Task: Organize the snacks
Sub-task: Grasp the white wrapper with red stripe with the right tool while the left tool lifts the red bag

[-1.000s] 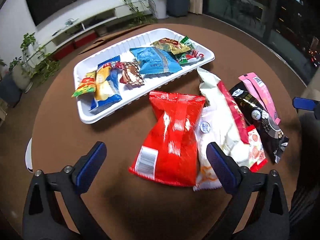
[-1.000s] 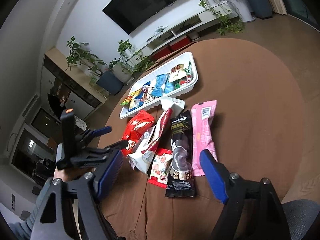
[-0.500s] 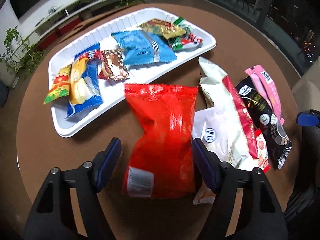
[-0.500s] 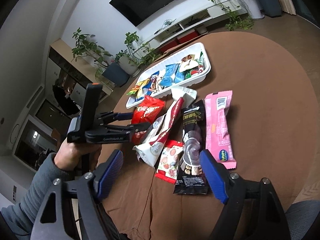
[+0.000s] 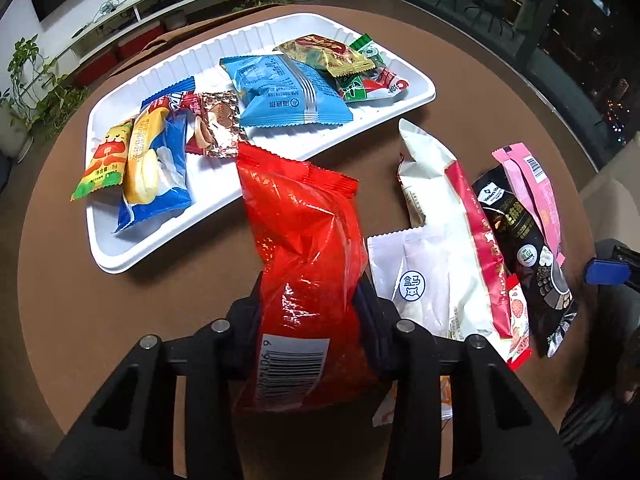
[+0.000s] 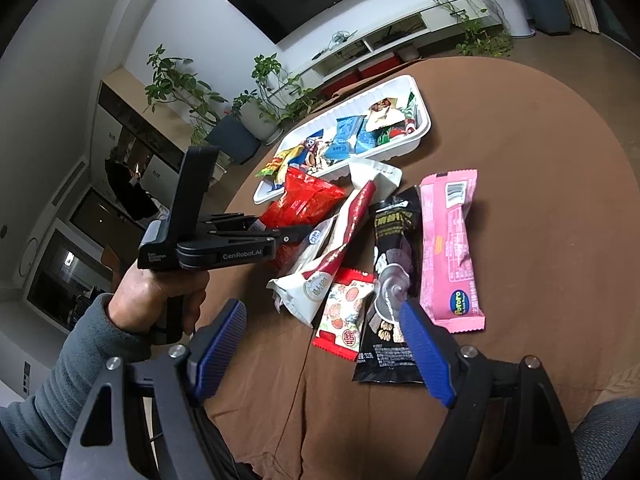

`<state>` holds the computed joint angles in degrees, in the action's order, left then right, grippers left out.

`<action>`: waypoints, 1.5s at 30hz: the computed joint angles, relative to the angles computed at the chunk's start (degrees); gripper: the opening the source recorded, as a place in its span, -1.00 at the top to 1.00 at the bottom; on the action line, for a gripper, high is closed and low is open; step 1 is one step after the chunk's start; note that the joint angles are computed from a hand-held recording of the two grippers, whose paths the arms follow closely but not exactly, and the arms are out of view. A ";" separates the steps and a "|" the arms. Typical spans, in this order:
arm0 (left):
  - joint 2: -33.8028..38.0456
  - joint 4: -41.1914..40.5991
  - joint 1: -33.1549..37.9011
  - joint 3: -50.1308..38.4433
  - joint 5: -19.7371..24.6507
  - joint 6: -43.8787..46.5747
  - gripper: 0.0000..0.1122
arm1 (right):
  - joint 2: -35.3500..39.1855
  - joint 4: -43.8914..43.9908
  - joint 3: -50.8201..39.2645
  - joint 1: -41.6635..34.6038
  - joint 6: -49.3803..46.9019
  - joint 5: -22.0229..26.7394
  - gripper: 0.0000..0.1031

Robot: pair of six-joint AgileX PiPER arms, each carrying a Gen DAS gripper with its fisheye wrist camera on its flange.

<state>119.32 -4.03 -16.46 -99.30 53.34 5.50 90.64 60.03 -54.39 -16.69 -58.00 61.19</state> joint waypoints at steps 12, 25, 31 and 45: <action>-10.65 -6.90 3.04 15.37 -10.28 2.29 0.40 | 3.01 -6.02 -6.92 8.11 10.24 -5.18 -0.47; -30.66 -24.40 8.38 43.78 -23.70 11.46 0.40 | 16.79 -24.97 -25.02 21.07 31.21 -5.08 -0.08; -32.91 -30.18 9.95 48.42 -25.84 16.31 0.40 | 16.54 -29.47 -25.37 24.14 31.35 -5.54 -0.04; -34.02 -36.36 9.79 51.14 -27.55 20.70 0.40 | 18.18 -36.81 -27.63 28.09 32.05 -7.55 0.39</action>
<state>85.31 -40.39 -6.67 -48.15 25.79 26.19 108.82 23.22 -82.02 11.40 -25.96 53.64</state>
